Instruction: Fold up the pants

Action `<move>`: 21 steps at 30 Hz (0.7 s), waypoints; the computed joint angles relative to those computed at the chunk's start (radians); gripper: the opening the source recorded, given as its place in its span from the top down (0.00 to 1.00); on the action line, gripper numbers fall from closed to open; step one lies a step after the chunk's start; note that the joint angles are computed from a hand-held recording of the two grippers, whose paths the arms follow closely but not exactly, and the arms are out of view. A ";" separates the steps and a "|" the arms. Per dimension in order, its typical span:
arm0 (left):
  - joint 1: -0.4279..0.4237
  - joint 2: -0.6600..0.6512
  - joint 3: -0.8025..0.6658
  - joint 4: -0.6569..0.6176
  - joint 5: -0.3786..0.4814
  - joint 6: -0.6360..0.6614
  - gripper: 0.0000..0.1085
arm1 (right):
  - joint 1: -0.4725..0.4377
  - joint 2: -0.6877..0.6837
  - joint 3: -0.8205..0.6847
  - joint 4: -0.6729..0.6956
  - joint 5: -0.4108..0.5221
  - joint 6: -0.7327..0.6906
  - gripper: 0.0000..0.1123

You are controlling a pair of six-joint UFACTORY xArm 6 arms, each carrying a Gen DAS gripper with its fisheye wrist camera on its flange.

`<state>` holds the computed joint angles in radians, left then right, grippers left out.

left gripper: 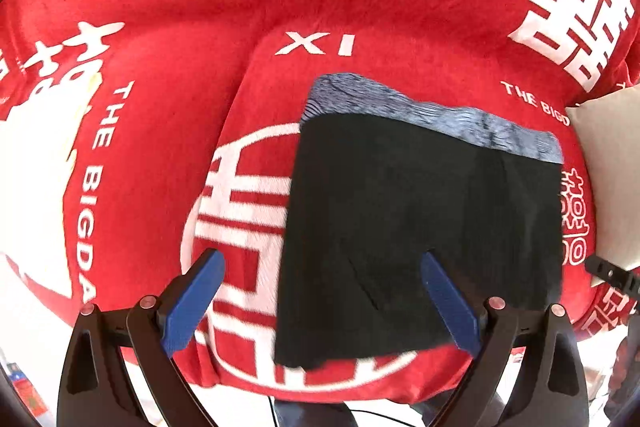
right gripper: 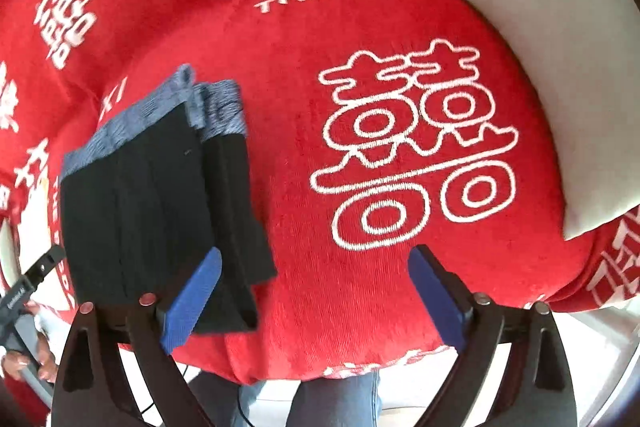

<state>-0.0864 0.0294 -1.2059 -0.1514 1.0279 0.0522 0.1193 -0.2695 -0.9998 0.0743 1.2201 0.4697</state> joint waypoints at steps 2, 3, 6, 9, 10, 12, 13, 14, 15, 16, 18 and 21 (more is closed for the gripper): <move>-0.013 -0.034 0.013 0.000 0.021 -0.026 0.09 | 0.010 -0.012 -0.017 0.019 0.026 -0.023 0.15; -0.021 -0.049 0.017 -0.001 0.036 -0.039 0.09 | 0.016 -0.016 -0.025 0.028 0.037 -0.031 0.15; -0.046 -0.083 0.024 0.023 0.062 -0.070 0.09 | 0.033 -0.027 -0.039 0.062 0.050 -0.075 0.15; -0.066 -0.105 0.017 0.066 0.107 -0.090 0.06 | 0.074 -0.029 -0.056 0.057 0.055 -0.068 0.15; -0.070 -0.113 0.017 0.072 0.118 -0.090 0.06 | 0.088 -0.033 -0.059 0.054 0.056 -0.061 0.15; -0.072 -0.132 0.024 0.074 0.124 -0.078 0.06 | 0.116 -0.038 -0.069 0.052 0.053 -0.036 0.15; -0.075 -0.141 0.030 0.076 0.127 -0.068 0.06 | 0.131 -0.043 -0.070 0.047 0.048 -0.019 0.15; -0.077 -0.145 0.031 0.083 0.131 -0.062 0.06 | 0.149 -0.046 -0.075 0.040 0.047 0.004 0.15; -0.077 -0.154 0.035 0.083 0.139 -0.046 0.06 | 0.162 -0.045 -0.081 0.035 0.053 0.023 0.15; -0.076 -0.163 0.040 0.080 0.142 -0.033 0.06 | 0.174 -0.046 -0.085 0.033 0.057 0.038 0.15; -0.074 -0.188 0.054 0.086 0.144 -0.013 0.06 | 0.201 -0.045 -0.096 0.024 0.062 0.066 0.15; -0.068 -0.218 0.068 0.079 0.160 0.013 0.06 | 0.241 -0.043 -0.119 0.002 0.074 0.101 0.15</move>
